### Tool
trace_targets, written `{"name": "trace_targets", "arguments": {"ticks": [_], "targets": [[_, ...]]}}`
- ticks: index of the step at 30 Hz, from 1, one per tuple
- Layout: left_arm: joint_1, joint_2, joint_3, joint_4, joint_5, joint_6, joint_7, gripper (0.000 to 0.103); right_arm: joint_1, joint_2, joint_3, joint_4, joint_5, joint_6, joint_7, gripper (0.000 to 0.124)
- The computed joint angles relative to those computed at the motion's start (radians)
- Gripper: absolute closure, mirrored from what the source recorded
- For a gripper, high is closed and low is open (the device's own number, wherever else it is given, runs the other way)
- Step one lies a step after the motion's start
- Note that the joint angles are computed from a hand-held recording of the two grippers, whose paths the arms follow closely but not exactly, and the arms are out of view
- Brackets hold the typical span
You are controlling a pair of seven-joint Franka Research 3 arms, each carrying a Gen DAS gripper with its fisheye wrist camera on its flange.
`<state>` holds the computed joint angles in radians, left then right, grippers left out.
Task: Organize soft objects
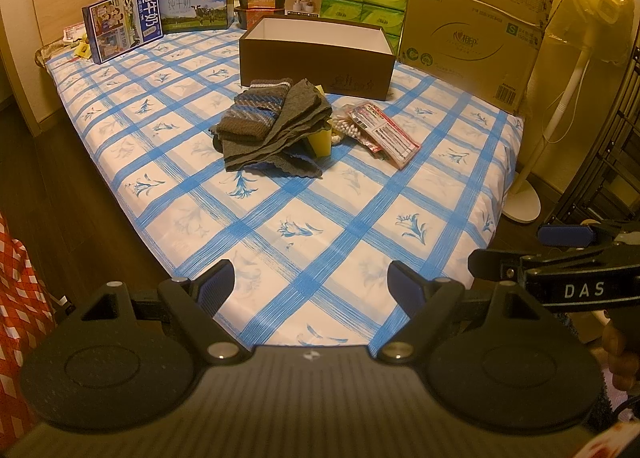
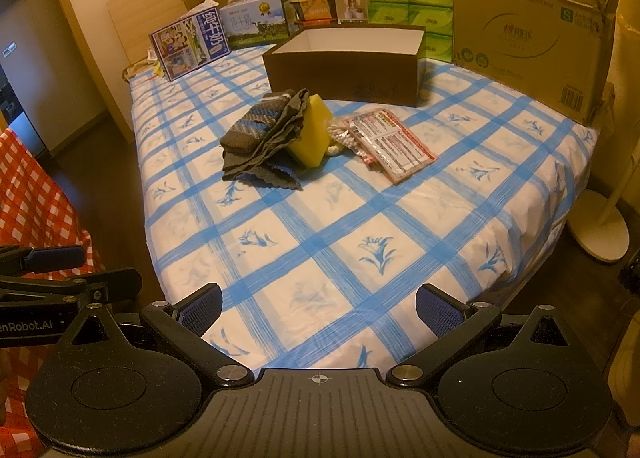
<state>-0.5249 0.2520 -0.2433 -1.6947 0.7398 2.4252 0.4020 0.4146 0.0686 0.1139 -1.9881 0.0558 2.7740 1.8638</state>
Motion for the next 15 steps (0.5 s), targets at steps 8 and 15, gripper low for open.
{"name": "trace_targets", "arguments": {"ticks": [8, 15], "targets": [[-0.002, 0.009, 0.002, 0.005, 0.002, 0.002, -0.001, 0.021, -0.001, 0.009, -0.002, 0.0, 0.008, 0.005, -0.009, 0.022], [-0.002, 0.007, 0.003, 0.004, 0.001, 0.001, 0.0, 0.021, 0.0, 0.017, -0.003, 0.008, 0.013, 0.002, -0.013, 0.022]]}}
